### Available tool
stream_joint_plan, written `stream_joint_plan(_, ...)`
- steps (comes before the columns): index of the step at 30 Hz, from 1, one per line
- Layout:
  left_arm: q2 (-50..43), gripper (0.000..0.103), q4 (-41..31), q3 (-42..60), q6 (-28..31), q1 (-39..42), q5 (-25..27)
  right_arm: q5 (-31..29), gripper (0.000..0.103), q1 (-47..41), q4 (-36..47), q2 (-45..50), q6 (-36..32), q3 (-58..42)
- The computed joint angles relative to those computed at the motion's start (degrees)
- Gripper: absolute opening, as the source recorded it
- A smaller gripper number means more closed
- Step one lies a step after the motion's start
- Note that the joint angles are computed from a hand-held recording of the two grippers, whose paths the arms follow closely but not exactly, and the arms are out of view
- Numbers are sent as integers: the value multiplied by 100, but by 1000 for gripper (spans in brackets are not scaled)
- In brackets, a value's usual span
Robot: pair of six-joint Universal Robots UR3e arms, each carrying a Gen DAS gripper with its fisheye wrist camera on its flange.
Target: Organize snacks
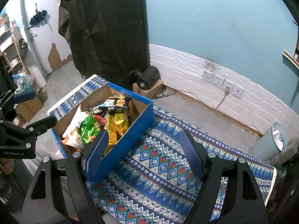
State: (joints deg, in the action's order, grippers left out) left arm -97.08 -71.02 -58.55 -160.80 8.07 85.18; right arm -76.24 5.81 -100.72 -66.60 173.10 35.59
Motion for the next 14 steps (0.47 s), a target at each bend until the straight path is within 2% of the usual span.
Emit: stream_joint_plan(14,13,102,-77,-13,73,-22,-45,11,78,6,0,-76,-43,71)
